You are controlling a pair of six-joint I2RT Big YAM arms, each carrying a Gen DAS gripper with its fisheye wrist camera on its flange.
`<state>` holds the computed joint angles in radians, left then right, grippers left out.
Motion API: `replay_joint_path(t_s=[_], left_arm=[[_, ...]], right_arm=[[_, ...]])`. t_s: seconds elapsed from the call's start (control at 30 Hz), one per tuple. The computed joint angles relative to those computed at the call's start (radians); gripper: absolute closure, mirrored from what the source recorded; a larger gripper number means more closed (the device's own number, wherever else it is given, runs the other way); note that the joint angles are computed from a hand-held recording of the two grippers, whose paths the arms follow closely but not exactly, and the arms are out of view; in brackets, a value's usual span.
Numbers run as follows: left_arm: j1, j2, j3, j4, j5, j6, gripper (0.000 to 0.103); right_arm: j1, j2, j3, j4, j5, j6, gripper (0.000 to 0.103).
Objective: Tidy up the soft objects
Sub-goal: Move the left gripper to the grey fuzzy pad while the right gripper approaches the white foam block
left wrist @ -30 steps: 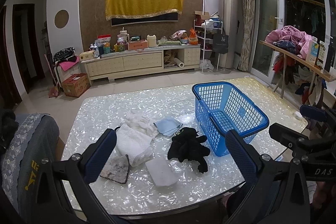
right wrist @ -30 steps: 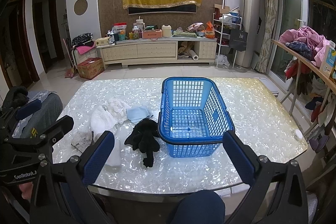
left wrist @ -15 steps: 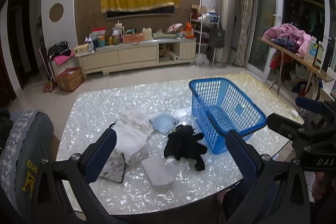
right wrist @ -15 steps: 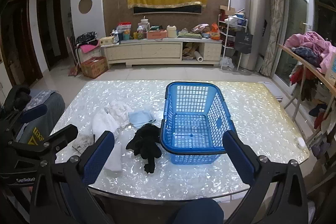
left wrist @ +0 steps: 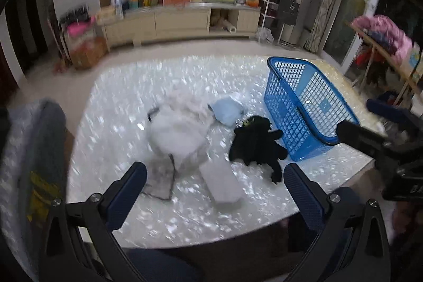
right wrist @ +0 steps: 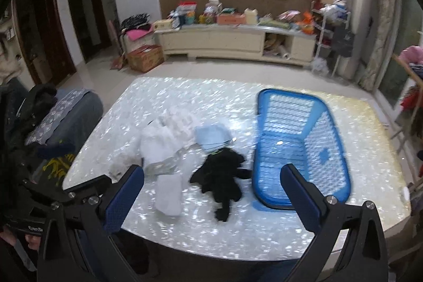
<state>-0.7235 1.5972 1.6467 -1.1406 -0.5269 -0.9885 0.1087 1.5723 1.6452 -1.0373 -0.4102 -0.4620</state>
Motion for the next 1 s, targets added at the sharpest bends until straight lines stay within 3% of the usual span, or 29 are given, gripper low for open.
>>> replay_joint_path(t_s=[0.1,0.3,0.43,0.7,1.0], left_arm=[[0.014,-0.044,-0.069,0.03,0.0,-0.034,0.0],[0.039,-0.049,-0.087,-0.119,-0.062,-0.076,0.0],[0.059,-0.074,-0.147,-0.139,-0.066,-0.096,0.0],[0.124,-0.106,-0.279,-0.063,0.046,-0.099,0.0],[0.187,-0.082,-0.35,0.074,0.165,-0.001,0.0]], right_arm=[[0.031,0.02,0.018,-0.022,0.021,-0.008,0.0],[0.086,0.075,0.055,-0.096,0.027,-0.02,0.0],[0.121,0.111,0.071,-0.138,0.047,-0.023,0.0],[0.174,0.193,0.094,-0.21,0.089,-0.004,0.0],[0.207,0.281,0.124,-0.273,0.157,0.022,0.0]])
